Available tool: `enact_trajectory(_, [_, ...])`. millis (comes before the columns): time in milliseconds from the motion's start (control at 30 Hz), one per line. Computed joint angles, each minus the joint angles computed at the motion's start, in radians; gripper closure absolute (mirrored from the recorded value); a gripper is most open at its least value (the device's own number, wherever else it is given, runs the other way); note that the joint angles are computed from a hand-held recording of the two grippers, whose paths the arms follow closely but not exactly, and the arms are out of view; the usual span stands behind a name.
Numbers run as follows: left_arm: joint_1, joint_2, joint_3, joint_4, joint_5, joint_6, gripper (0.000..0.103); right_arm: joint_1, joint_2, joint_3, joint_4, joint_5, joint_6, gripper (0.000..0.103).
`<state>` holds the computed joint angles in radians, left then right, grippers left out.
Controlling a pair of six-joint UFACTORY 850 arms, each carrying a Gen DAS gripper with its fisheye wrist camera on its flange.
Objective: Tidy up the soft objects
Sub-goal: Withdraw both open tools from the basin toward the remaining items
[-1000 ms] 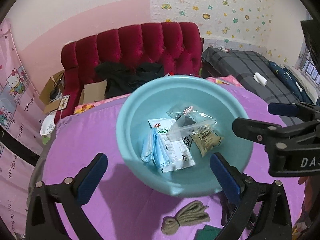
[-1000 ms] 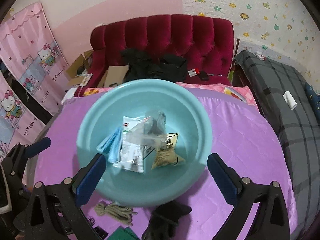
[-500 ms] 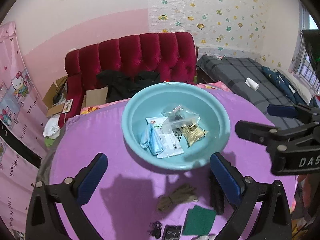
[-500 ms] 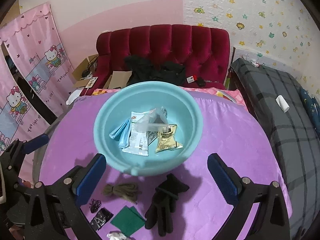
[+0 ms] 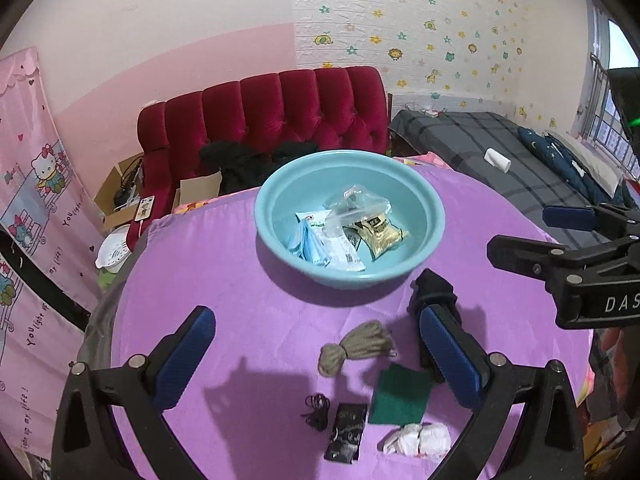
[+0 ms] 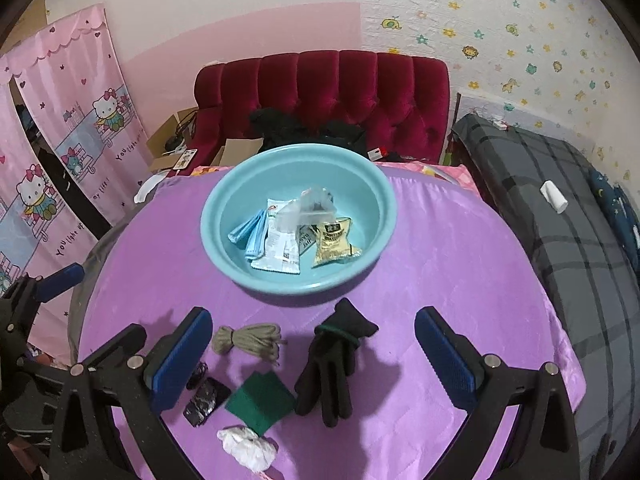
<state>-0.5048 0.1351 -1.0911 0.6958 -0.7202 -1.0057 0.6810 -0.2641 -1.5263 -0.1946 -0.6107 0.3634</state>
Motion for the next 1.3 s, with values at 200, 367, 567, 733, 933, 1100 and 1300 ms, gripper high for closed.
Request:
enact_trajectory(200, [-0.059,0.068,0.082,0.047,-0.02,-0.105,0.0,0.018,0.065,0.094,0.015,0.026,0.01,0.0])
enact_trajectory(367, [-0.077,0.106,0.134,0.021,-0.017,-0.103,0.0,0.047,0.107,0.167,-0.036,0.043,0.059,0.0])
enact_trajectory(567, [-0.104,0.142,0.203,0.028,-0.024,-0.146,0.0,0.067,0.144,0.254,-0.035,0.072,0.091,0.0])
enact_trajectory(733, [-0.128,0.169,0.255,0.039,-0.024,-0.175,0.0,0.09,0.172,0.308,-0.094,0.089,0.158,0.0])
enact_trajectory(933, [-0.144,0.184,0.3,0.026,-0.002,-0.172,0.0,0.099,0.187,0.358,-0.061,0.111,0.161,0.0])
enact_trajectory(1100, [-0.139,0.199,0.339,0.014,0.009,-0.183,0.0,0.106,0.185,0.389,-0.056,0.121,0.18,0.0])
enact_trajectory(1300, [-0.134,0.197,0.357,-0.008,0.021,-0.162,0.0,0.11,0.166,0.399,-0.007,0.111,0.146,0.0])
